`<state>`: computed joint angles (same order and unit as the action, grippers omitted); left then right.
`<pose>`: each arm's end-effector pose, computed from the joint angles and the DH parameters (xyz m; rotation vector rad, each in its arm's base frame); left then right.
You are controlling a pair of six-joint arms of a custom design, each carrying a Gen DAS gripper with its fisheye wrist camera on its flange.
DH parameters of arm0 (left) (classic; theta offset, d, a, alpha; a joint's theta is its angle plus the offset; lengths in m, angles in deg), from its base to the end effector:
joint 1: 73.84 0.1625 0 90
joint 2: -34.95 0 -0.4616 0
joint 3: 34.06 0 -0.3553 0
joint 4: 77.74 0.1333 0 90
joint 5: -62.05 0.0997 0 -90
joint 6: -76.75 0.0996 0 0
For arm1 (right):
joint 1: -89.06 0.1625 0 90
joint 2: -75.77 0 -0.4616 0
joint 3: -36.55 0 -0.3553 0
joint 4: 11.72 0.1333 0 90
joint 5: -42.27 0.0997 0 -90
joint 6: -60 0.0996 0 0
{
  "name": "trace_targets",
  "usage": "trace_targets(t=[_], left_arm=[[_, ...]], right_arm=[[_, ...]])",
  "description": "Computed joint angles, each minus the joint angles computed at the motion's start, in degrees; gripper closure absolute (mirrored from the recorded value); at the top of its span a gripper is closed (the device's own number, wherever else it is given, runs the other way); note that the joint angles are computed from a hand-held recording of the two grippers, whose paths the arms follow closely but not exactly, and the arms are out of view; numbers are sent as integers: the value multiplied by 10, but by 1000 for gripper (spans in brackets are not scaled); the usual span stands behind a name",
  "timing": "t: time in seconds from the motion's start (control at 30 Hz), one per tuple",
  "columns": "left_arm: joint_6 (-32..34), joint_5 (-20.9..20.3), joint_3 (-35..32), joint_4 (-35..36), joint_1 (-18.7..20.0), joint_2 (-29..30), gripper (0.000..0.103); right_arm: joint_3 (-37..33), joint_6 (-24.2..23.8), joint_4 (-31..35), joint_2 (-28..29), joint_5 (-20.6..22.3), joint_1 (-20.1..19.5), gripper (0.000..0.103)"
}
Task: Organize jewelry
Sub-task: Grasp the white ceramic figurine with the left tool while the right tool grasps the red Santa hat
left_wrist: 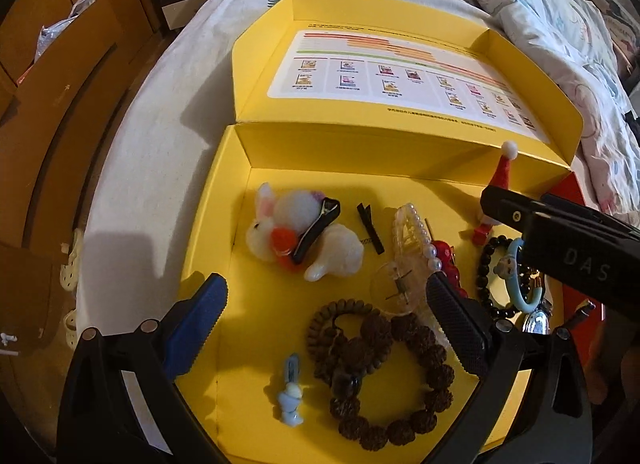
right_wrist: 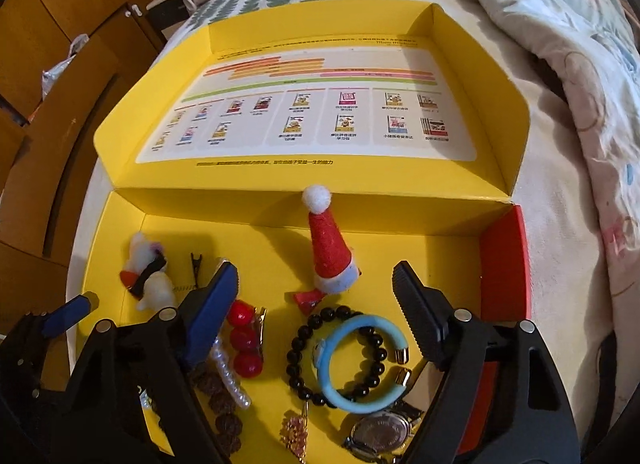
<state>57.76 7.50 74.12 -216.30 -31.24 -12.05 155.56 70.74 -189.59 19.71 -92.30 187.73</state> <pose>-0.2870 -0.5235 0.0878 0.6991 2.4019 -0.2061 0.1440 -0.5239 0.2067 -0.2565 -2.3574 0.6775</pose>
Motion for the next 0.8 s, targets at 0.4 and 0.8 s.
trace_targets(t=[0.4,0.8], left_arm=[[-1,-36,-24,-3,27,8,4],[0,-46,-28,-6,40,17,4]], right_arm=[[-17,26,23,13,20,-23,29],[-18,28,5,28,7,-33,32]])
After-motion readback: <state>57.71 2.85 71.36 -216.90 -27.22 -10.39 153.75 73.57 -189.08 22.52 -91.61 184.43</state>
